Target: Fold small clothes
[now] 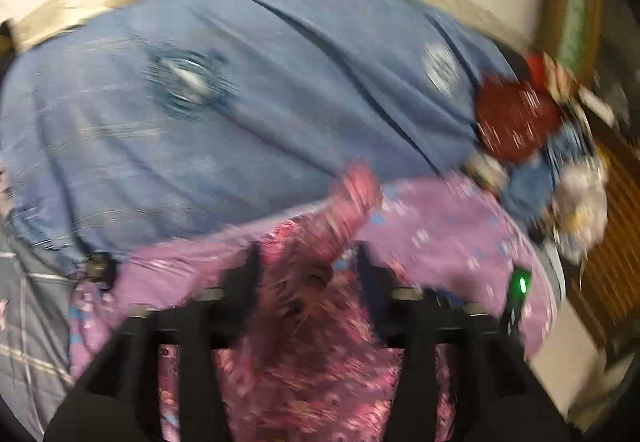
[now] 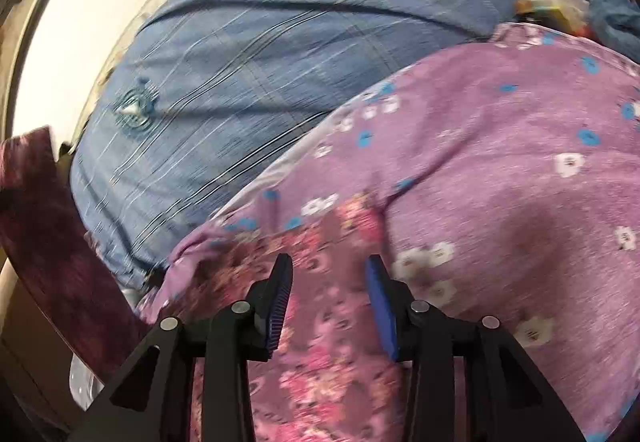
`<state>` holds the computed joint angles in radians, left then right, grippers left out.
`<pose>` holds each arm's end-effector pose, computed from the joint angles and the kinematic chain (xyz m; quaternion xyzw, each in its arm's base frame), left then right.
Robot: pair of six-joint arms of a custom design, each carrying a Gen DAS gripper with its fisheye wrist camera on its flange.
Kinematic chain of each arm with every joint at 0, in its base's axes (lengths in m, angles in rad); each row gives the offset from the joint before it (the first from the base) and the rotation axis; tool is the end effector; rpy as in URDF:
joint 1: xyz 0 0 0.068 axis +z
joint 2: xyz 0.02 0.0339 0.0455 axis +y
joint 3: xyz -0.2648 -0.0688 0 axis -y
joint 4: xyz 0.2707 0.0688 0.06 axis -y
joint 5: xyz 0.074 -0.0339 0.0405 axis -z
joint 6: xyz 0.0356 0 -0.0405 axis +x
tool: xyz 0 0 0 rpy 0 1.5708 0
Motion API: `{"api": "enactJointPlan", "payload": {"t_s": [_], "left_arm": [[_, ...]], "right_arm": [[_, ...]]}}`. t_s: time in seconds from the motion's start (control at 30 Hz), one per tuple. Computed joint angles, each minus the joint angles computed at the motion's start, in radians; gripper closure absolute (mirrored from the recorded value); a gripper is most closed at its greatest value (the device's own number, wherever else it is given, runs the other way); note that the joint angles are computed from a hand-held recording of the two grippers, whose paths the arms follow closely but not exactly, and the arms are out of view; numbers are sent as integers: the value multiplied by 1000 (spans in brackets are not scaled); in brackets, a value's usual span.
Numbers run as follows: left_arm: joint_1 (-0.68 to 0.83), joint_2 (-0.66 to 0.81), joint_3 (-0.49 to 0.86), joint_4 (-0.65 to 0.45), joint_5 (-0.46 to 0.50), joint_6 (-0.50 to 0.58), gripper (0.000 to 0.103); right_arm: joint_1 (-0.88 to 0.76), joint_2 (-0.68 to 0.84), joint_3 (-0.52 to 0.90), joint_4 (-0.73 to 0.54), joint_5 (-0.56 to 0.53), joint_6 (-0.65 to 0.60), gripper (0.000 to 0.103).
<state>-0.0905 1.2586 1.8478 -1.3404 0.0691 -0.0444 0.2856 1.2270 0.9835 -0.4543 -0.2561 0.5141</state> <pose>0.2093 -0.0215 0.4911 0.0349 0.9161 -0.0584 0.3951 0.2767 0.0906 0.2861 0.0488 0.8991 0.2698 0.3412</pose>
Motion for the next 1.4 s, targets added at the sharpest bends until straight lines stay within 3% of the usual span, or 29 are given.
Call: {"api": "enactJointPlan", "payload": {"t_s": [0.07,0.17,0.37,0.57,0.67,0.87,0.97,1.03,1.07,1.2,1.4], "left_arm": [[-74,-29,-49,29,-37,5,31],[-56,-65,-72,35,-31,38,22],[233,-106,-206,76,21,116,19],[599,-221,-548,117,136,148,19],[748,-267,-670,122,198,187,19],[841,-321,-806,191,198,215,19],[801,-342,-853,232,156,202,19],[774,-345,-873,251,126,206,19],[763,-352,-884,259,108,207,19],[771,-367,-901,286,86,203,19],[810,-408,-904,298,103,204,19]], "right_arm": [[-44,10,3,-1,-28,12,61],[-82,11,6,2,-66,21,60],[-65,33,25,-8,-134,0,56],[-43,95,52,34,-232,73,45],[-38,149,72,56,-209,128,45],[-29,285,113,91,-244,218,45],[4,320,150,67,-198,207,54],[25,330,173,38,-160,180,76],[33,339,187,18,-157,160,97],[83,314,207,-42,-58,90,97],[68,94,121,-28,-46,3,97]]}}
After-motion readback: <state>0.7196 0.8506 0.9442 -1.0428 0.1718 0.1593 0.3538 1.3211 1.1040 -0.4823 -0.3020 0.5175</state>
